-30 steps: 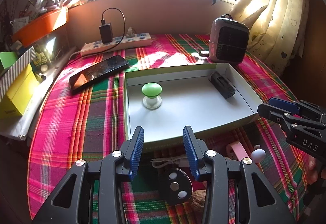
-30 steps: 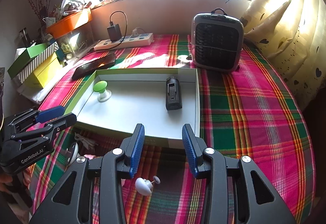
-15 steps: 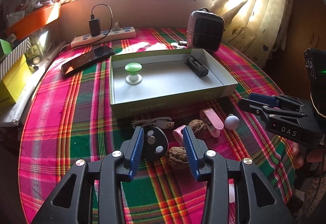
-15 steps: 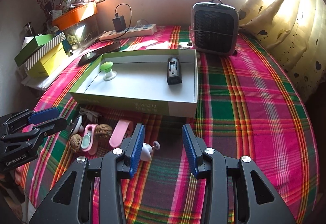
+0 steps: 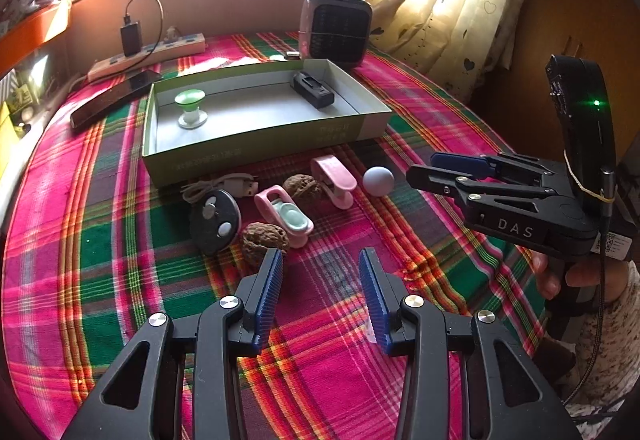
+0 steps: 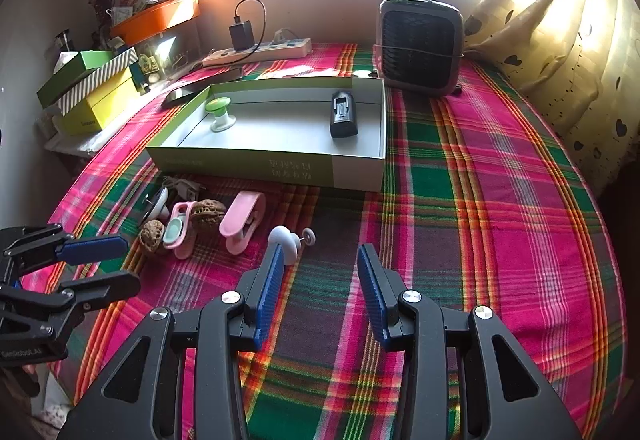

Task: Organize objects
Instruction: 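Withdraw both grippers from box and move left gripper to small white jar, then close left gripper around the small white jar and lift it, then grasp white round knob with right gripper while left gripper holds white jar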

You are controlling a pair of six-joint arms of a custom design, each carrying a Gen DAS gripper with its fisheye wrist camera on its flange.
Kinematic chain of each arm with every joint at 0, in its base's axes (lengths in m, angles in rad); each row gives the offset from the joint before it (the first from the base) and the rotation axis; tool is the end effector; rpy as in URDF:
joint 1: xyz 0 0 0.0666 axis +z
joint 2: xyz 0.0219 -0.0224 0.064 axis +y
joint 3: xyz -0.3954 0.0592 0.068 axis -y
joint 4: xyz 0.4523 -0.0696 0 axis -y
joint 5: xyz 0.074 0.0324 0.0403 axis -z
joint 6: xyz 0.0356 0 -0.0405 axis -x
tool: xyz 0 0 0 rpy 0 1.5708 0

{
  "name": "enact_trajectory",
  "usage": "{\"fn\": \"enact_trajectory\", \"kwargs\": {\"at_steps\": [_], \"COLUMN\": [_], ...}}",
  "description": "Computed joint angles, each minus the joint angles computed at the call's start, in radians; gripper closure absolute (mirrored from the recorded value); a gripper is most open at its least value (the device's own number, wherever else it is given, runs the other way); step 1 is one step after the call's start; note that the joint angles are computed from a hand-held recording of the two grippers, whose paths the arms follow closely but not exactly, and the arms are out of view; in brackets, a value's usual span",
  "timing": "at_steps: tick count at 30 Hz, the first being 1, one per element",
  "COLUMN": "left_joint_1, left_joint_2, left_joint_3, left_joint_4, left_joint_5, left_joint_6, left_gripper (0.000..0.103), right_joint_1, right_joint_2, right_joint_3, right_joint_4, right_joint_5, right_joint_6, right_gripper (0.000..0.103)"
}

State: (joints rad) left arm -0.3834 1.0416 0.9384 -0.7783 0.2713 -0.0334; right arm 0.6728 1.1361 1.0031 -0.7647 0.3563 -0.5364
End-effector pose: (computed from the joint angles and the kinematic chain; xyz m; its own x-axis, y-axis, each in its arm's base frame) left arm 0.3669 -0.1587 0.3759 -0.6980 0.3162 -0.6425 0.5421 0.8196 -0.1854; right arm 0.3460 0.2593 0.3738 -0.7372 0.0250 -0.6752 -0.0433 0.9955 0.0842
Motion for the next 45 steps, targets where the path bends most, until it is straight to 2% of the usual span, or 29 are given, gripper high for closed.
{"fn": "enact_trajectory", "kwargs": {"at_steps": [3,6,19,25,28,33,45], "left_joint_1": [-0.001,-0.018,-0.064,-0.074,-0.077,-0.080,-0.039], "left_joint_2": [-0.005,-0.014,-0.005,0.002,0.001,-0.005,0.007], "left_joint_3": [-0.003,-0.011,-0.026,-0.031,-0.036,-0.043,-0.042], "left_joint_4": [-0.012,-0.025,-0.065,-0.062,-0.052,-0.033,0.003], "left_joint_5": [0.058,0.064,0.010,-0.012,-0.019,-0.040,-0.069], "left_joint_6": [-0.009,-0.026,-0.080,-0.078,-0.080,-0.080,-0.034], "left_gripper": [0.065,0.065,0.065,0.065,0.069,0.084,0.086], "right_joint_1": [0.005,0.007,0.016,0.014,0.013,0.007,0.003], "right_joint_2": [-0.003,-0.004,-0.004,0.003,0.007,0.015,0.051], "right_joint_3": [-0.004,-0.006,-0.013,-0.011,-0.009,-0.006,0.021], "right_joint_4": [-0.002,-0.002,-0.002,-0.001,-0.003,-0.004,0.005], "right_joint_5": [0.004,0.004,0.005,-0.001,-0.003,-0.010,-0.027], "right_joint_6": [-0.006,-0.009,-0.020,-0.021,-0.020,-0.023,-0.010], "right_gripper": [0.063,0.063,0.063,0.063,0.063,0.063,0.063]}}
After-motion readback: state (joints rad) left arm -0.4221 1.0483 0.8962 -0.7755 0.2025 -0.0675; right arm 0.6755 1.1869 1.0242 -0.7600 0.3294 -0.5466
